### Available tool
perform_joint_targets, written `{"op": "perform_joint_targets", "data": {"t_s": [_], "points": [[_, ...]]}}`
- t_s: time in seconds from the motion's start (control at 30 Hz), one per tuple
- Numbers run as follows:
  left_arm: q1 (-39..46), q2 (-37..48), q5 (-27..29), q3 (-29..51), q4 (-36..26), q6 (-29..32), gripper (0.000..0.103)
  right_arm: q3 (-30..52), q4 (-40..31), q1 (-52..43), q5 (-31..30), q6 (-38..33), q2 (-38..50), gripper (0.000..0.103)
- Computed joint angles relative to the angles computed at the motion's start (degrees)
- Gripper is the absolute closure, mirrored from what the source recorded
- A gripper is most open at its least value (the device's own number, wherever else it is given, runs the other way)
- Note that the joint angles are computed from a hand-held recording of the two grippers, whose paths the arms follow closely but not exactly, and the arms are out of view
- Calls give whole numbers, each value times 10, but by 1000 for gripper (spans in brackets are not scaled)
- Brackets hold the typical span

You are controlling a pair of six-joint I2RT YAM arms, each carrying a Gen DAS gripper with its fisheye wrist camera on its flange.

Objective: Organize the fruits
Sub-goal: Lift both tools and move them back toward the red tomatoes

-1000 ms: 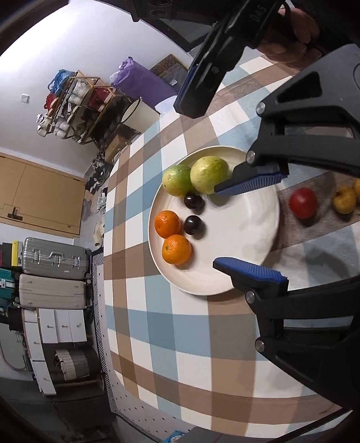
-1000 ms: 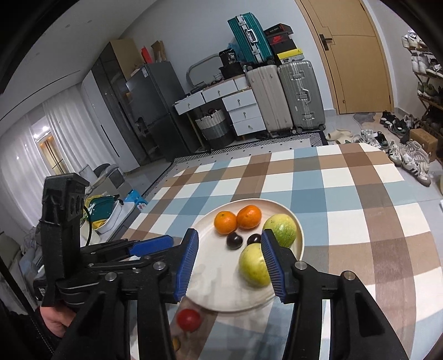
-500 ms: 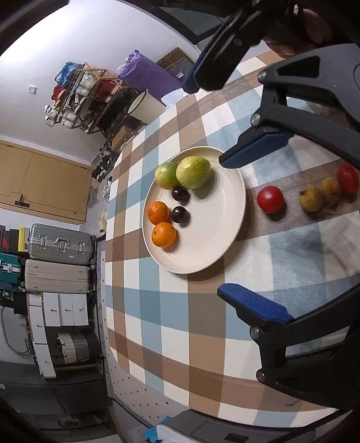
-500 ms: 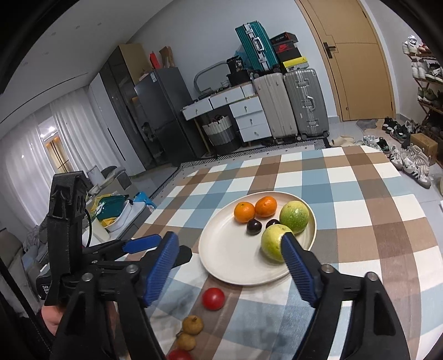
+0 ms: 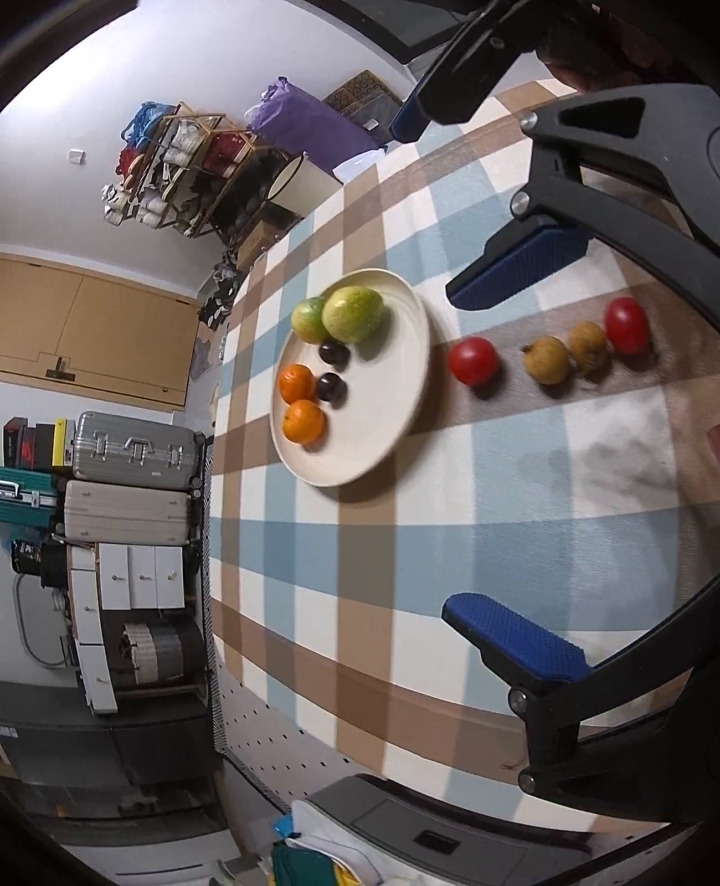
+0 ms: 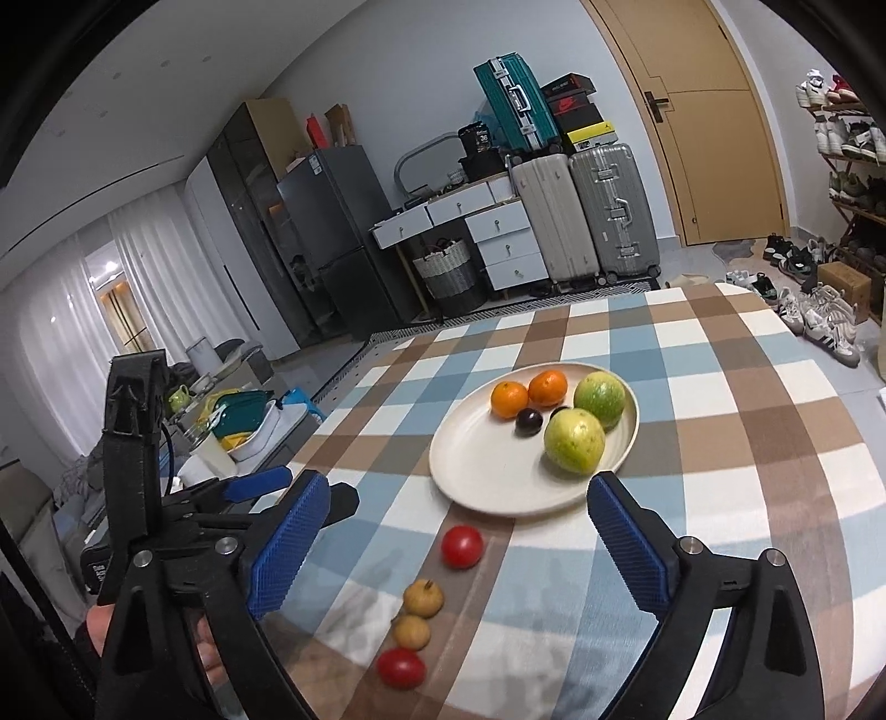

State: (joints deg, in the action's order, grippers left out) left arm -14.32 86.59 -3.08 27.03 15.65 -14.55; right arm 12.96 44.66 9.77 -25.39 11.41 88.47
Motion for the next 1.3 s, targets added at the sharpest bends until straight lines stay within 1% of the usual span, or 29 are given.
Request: {"op": "perform_joint_targets", "data": {"t_s": [0.2, 0.4, 0.57, 0.7, 0.87, 1.07, 1.23, 1.3], "points": [[-11, -10, -15, -57, 31, -12, 1, -41, 33, 17, 2, -2, 10, 6], [-21, -3, -23, -99, 74, -15, 1, -73, 115, 48, 9, -3, 72, 6], [-17, 10, -24, -123, 104, -16, 1, -75, 153, 71, 15, -1, 128, 6], [-4, 22, -19, -143, 131, -9, 1, -65, 147, 94, 19, 6, 158, 6], [12, 39, -9, -163, 165, 0, 1, -59, 160, 134, 44, 7, 187, 6], [38, 55, 7, -173, 186, 6, 1, -40, 138, 161, 55, 10, 206, 6], [56, 66, 20, -178, 202, 10, 1, -31, 129, 177, 64, 11, 211, 9], [60, 71, 26, -179, 207, 10, 1, -26, 121, 181, 69, 13, 214, 12]]}}
